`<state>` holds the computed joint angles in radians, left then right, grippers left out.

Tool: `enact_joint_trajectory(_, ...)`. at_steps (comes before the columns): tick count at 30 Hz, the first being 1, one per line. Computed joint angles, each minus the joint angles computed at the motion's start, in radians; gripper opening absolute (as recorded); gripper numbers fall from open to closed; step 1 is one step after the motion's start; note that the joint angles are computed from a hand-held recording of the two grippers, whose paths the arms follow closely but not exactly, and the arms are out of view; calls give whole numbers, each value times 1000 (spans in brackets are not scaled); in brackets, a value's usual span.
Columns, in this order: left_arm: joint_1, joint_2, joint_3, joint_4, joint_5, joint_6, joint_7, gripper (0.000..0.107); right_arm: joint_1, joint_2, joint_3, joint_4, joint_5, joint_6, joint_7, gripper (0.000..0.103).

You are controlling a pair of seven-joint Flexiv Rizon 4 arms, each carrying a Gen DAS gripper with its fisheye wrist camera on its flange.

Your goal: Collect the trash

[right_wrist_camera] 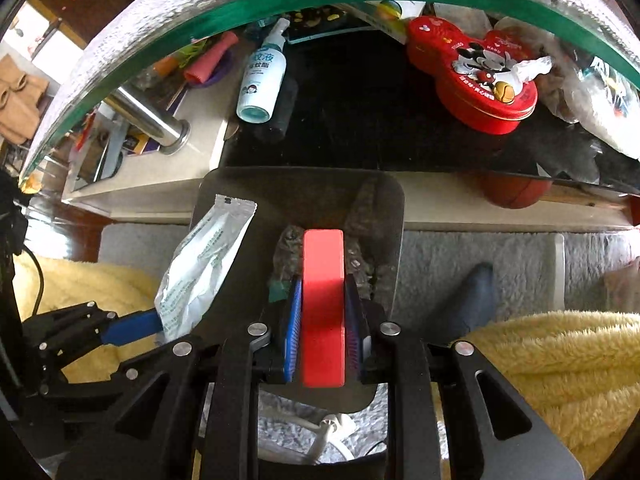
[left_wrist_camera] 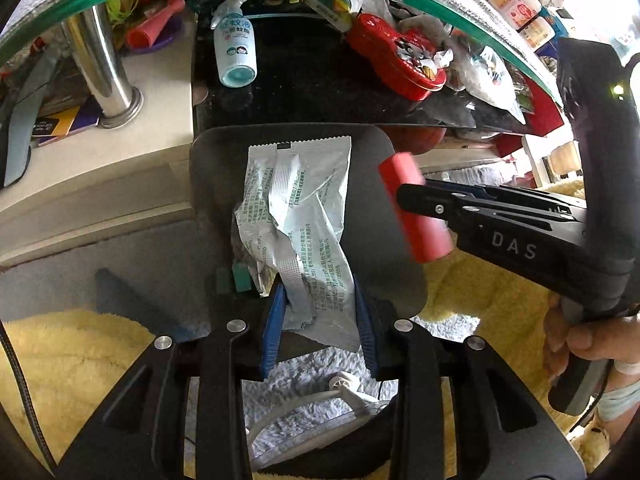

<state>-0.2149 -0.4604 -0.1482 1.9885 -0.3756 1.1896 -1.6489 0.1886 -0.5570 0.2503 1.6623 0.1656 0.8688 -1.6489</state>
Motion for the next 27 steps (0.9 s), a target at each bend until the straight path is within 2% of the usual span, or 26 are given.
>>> enact_joint_trajectory(2,-2,-2,7,-8,7,-9,-9,35,6,0,-9,-1,-6,11,16,23)
enact_joint_trajectory(3,-4,0,12,-9,11,-12,-14,40,9,3,-13,0,-11,18,24,24)
enact_joint_trajectory(4,-7,2,19,-12,19,-14,-23,44,10,5,-15,1,-15,23,29,33)
enact_joint_trajectory(5,-10,7,27,-10,27,-13,-33,53,15,12,-23,10,-27,43,36,40)
enact_joint_trajectory(6,-13,9,32,-10,34,-10,-43,63,22,21,-32,23,-43,67,44,54)
enact_joint_trajectory(9,-24,25,56,-7,64,-5,-82,71,17,39,-35,38,-62,104,54,59)
enact_joint_trajectory(12,-48,57,99,-6,127,-5,-146,85,15,66,-44,63,-82,156,68,76)
enact_joint_trajectory(15,-73,101,145,-13,211,-22,-226,95,23,100,-65,95,-125,206,101,94)
enact_joint_trajectory(16,-78,115,155,-16,241,-24,-251,95,18,109,-64,99,-130,212,104,99)
enact_joint_trajectory(21,-118,204,222,-63,461,-48,-421,95,-16,180,-41,118,-104,257,86,100)
enact_joint_trajectory(27,-138,304,244,-131,745,-96,-644,95,-14,294,-53,193,-113,429,95,100)
